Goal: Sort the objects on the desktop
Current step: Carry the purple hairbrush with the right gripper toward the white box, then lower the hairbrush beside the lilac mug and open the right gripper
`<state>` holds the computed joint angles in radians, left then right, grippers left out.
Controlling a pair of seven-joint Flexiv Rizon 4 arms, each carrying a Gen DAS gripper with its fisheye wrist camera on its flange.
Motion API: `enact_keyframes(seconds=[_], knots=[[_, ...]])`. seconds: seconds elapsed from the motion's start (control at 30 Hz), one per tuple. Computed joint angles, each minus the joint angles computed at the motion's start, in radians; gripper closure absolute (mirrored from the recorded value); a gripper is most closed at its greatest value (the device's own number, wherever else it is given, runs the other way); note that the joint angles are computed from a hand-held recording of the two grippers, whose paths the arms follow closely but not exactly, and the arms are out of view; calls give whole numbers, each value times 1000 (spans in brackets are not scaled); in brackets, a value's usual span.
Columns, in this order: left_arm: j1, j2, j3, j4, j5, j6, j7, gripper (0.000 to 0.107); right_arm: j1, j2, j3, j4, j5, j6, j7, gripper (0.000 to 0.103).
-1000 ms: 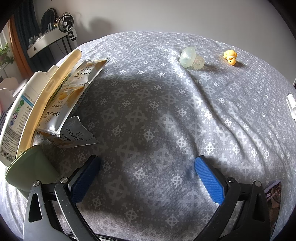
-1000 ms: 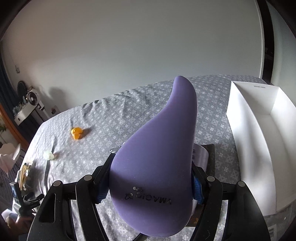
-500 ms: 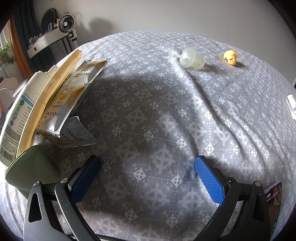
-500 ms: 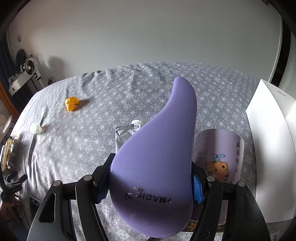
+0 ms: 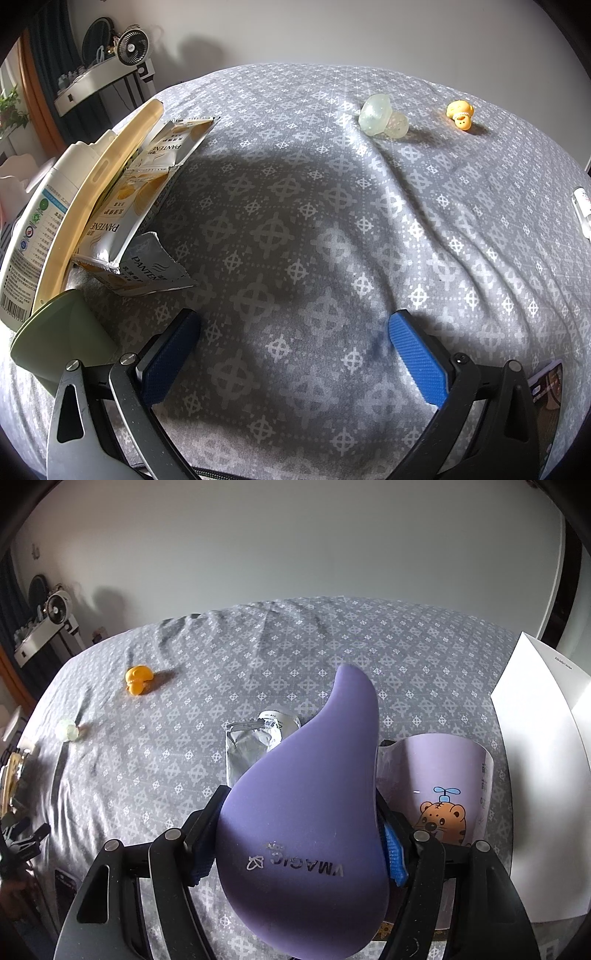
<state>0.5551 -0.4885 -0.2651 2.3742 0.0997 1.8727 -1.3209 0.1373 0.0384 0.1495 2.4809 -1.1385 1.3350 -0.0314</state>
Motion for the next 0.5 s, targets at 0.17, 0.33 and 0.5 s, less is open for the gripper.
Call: enact_keyframes(seconds=[0.17,0.33,0.5], knots=[[-1,0,1,-1,1,0,-1,4,12,-5,6,-5,24,-20,-20,32],[-2,-1,1,-1,1,0,-2,4,22,-10,7,-7,48,-25,-33,32],[-2,-1,2,-1,1,1,-2,4,23,-6,5,-7,38,-28,-21,30]])
